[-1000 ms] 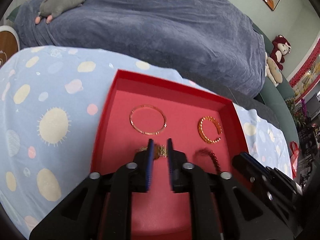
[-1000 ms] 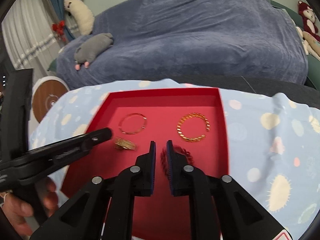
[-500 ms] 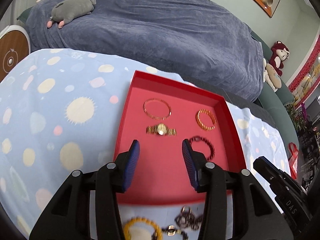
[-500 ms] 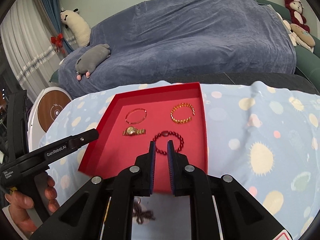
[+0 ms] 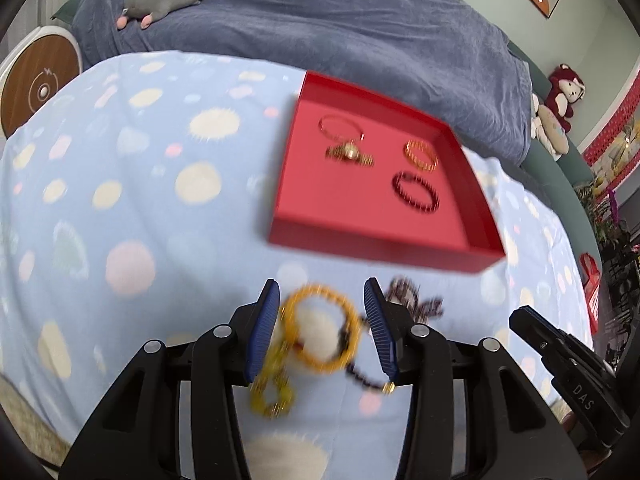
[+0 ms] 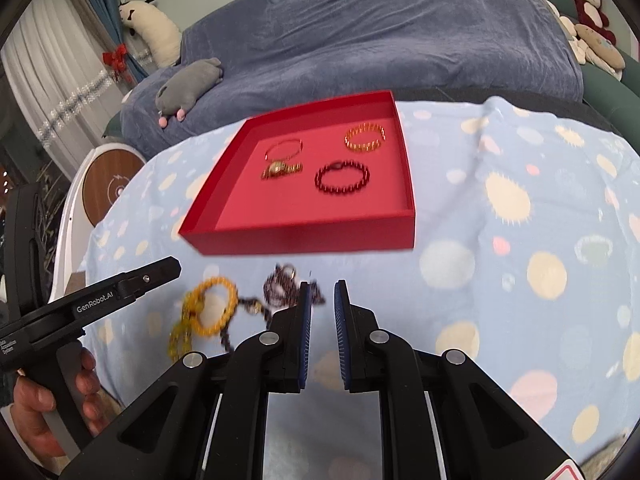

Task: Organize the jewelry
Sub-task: 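Open both tools in the box and withdraw toward the remaining bracelets, then grasp the yellow bead bracelet with the left tool while the right tool grasps the dark red strand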

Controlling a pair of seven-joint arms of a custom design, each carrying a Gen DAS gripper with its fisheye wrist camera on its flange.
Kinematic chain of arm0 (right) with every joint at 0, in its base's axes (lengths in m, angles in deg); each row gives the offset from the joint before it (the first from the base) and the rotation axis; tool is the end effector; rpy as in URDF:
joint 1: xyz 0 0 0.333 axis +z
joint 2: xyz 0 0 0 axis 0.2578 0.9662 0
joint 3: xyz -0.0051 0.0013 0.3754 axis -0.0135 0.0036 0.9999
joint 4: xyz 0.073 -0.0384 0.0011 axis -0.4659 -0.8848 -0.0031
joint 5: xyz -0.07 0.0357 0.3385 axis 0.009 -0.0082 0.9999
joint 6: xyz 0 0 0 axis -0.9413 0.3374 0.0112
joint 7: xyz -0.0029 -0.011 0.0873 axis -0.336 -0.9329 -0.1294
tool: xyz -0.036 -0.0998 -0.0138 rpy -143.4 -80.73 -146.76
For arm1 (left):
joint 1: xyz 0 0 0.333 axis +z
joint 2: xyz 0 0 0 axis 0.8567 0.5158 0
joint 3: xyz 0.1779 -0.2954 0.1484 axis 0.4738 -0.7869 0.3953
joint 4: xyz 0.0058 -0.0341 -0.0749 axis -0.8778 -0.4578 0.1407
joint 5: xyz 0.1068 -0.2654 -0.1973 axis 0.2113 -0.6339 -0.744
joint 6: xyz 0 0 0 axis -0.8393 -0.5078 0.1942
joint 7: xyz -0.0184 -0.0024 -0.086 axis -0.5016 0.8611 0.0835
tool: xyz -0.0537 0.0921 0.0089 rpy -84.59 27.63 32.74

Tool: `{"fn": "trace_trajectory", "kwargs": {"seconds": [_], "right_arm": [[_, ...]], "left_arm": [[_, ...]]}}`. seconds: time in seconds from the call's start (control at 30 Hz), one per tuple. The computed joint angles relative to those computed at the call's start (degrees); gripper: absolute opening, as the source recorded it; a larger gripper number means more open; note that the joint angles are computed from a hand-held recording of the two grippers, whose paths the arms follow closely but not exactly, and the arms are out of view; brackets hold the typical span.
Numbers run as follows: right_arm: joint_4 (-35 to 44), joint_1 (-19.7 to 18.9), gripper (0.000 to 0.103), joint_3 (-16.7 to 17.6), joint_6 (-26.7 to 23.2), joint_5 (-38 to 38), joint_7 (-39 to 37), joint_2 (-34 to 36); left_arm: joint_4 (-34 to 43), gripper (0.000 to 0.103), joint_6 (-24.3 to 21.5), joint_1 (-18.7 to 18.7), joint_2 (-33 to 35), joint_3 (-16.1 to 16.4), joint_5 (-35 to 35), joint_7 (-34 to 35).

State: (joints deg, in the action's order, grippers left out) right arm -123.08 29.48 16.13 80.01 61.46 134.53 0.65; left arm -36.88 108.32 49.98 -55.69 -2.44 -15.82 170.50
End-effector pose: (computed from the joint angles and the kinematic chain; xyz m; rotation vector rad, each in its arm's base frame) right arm 0.5086 0.1830 0.5544 -1.5136 1.9859 -0.4359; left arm 0.5851 -0.1937 0.5447 -1.8339 2.2158 -0.9169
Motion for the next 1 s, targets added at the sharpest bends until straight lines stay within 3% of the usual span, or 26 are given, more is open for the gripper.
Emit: {"fn": "trace_trajectory", "kwargs": {"seconds": [0.43,0.7,1.0], "right_arm": [[-4.7,2.2,0.013,1.9,-1.3,2.3,0.3,-2.7],[-4.7,3.1,0.013,2.2,-1.5,3.0,-0.5,-2.5],[-3.7,3.7,0.013,2.2,-1.9,4.1,-1.9,-1.6]], "left_arm": [[-9.4,0.042,0.5,0.5,-5.1,0.5,-0.3,0.9],[-11.2,0.041,1.1,1.3,-5.1,0.7,-2.1,2.7],[-11.0,0.032,1.2,1.2,-4.2,0.7,-2.4,3.2]]}}
